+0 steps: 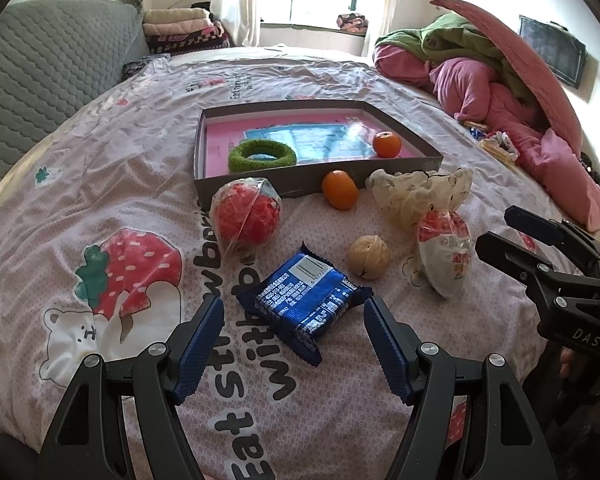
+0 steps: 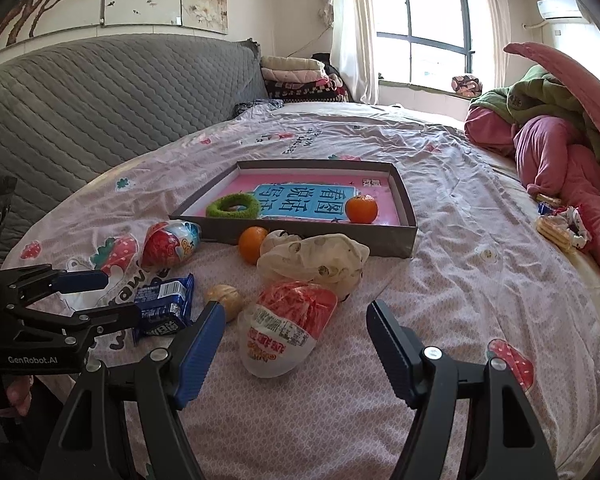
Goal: Organize objects
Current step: 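Move left gripper onto the blue snack packet and close on it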
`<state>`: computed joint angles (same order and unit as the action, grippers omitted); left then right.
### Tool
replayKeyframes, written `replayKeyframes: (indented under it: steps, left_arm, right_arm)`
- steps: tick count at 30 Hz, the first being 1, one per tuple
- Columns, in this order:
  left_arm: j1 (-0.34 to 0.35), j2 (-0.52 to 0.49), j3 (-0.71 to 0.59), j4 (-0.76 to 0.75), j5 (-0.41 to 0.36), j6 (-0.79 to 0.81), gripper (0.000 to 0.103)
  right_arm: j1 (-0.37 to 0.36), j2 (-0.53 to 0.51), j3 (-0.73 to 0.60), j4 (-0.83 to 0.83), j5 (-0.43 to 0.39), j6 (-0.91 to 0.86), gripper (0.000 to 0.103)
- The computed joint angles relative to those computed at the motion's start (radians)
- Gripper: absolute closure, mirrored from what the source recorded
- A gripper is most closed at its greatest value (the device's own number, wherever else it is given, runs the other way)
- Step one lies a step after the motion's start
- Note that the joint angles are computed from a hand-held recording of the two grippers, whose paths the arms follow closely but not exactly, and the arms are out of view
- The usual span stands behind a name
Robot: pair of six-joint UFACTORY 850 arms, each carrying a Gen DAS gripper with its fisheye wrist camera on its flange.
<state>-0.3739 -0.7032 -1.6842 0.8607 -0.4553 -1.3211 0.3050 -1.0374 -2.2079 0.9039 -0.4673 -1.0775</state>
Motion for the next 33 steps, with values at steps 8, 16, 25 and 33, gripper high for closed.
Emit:
replayKeyframes:
  steps: [8,16,25,33]
  left_arm:
    - [0.008,-0.009,-0.002,-0.027,0.008,0.047,0.029]
    - [0.005,-0.022,-0.014,-0.052,0.003,0.095,0.029]
    - [0.017,-0.034,-0.015,-0.064,0.007,0.102,0.029]
    - [0.020,-0.050,-0.027,-0.060,0.006,0.105,0.029]
  right_arm:
    - [0.001,-0.012,-0.015,-0.037,-0.011,0.040,0.030]
    - [0.003,-0.026,-0.033,-0.077,-0.025,0.079,0.030]
    - [0.005,-0.036,-0.043,-0.094,-0.035,0.102,0.030]
    - [0.010,-0.044,-0.050,-0.103,-0.042,0.106,0.030]
